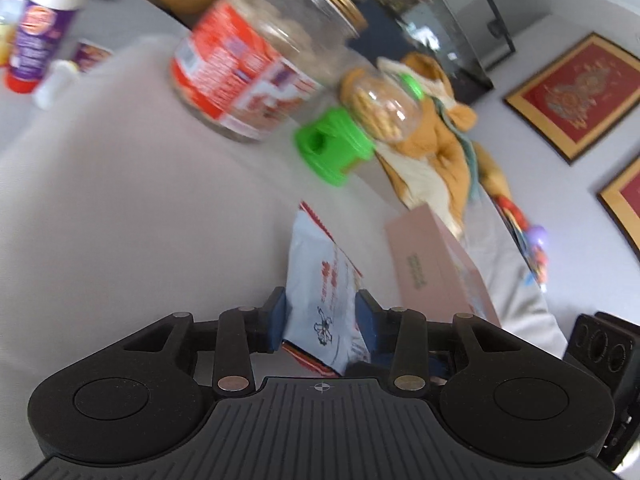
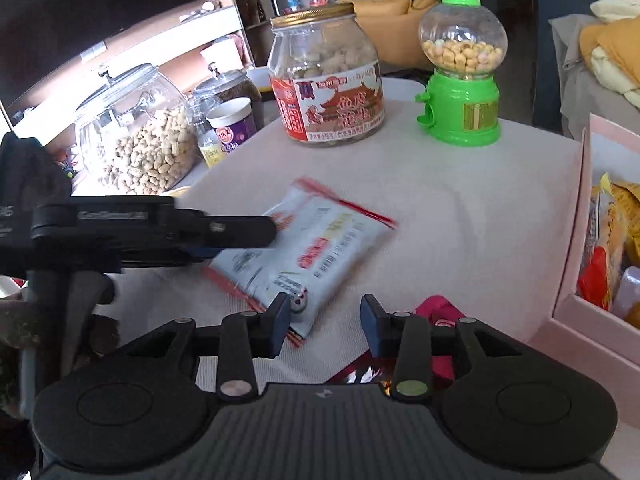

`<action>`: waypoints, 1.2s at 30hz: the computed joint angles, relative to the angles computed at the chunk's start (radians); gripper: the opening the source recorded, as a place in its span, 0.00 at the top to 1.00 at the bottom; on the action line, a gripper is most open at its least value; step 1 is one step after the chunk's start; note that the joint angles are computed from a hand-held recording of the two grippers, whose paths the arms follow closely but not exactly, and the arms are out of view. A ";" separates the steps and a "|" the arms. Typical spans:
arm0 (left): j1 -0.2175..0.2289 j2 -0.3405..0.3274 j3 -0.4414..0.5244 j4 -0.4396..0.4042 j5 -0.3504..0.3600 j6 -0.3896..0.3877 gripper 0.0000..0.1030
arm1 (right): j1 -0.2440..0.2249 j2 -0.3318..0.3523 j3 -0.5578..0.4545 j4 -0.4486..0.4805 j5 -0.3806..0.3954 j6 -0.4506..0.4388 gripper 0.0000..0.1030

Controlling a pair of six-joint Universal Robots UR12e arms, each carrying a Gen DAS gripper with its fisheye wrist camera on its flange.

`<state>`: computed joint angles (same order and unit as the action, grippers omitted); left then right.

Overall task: Organize snacks
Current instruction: 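Grasp the white snack packet with the left tool while the right tool grasps the red duck pack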

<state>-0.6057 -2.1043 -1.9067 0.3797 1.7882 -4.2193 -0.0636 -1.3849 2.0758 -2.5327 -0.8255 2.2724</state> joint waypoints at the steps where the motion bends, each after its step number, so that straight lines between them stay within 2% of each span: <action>1: 0.001 -0.003 0.009 0.013 -0.028 0.021 0.59 | -0.003 0.000 -0.002 0.008 0.006 -0.009 0.63; 2: -0.003 -0.007 0.020 0.027 -0.035 0.055 0.58 | -0.007 -0.002 -0.001 0.015 0.015 -0.021 0.63; 4: -0.012 -0.009 0.051 -0.011 -0.008 0.111 0.57 | -0.016 -0.006 0.004 0.010 0.031 -0.043 0.63; 6: -0.009 -0.020 0.085 -0.067 0.008 0.113 0.57 | -0.021 -0.007 0.004 0.009 0.036 -0.067 0.63; 8: 0.000 -0.036 0.125 -0.140 -0.006 0.124 0.59 | -0.022 -0.003 0.001 0.007 0.029 -0.064 0.63; 10: 0.001 -0.048 0.165 -0.232 -0.013 0.150 0.68 | -0.025 -0.002 0.002 0.000 0.022 -0.050 0.63; 13: -0.018 -0.055 0.174 -0.234 0.039 0.153 0.77 | -0.044 -0.019 0.023 -0.018 0.034 -0.060 0.63; 14: -0.029 -0.051 0.171 -0.235 0.077 0.145 0.79 | -0.054 -0.028 0.034 -0.033 0.037 -0.066 0.62; 16: -0.060 -0.037 0.160 -0.251 0.197 0.147 0.79 | -0.072 -0.046 0.052 -0.060 0.038 -0.074 0.52; 18: -0.095 -0.022 0.151 -0.293 0.329 0.128 0.80 | -0.091 -0.060 0.074 -0.108 0.044 -0.048 0.33; 20: -0.132 -0.011 0.147 -0.341 0.459 0.103 0.80 | -0.105 -0.071 0.092 -0.153 0.037 -0.002 0.29; 22: -0.170 -0.007 0.142 -0.378 0.583 0.084 0.79 | -0.106 -0.079 0.106 -0.190 -0.005 0.068 0.28; 25: -0.209 -0.005 0.136 -0.429 0.698 0.042 0.79 | -0.100 -0.089 0.126 -0.216 -0.083 0.194 0.28; 28: -0.216 0.000 0.120 -0.464 0.701 -0.018 0.79 | -0.088 -0.094 0.132 -0.176 -0.121 0.253 0.27; 33: -0.215 0.000 0.113 -0.481 0.695 -0.049 0.79 | -0.041 -0.083 0.154 -0.282 -0.180 0.328 0.06; 36: -0.219 -0.001 0.116 -0.497 0.704 -0.045 0.79 | 0.006 -0.061 0.158 -0.384 -0.253 0.396 0.03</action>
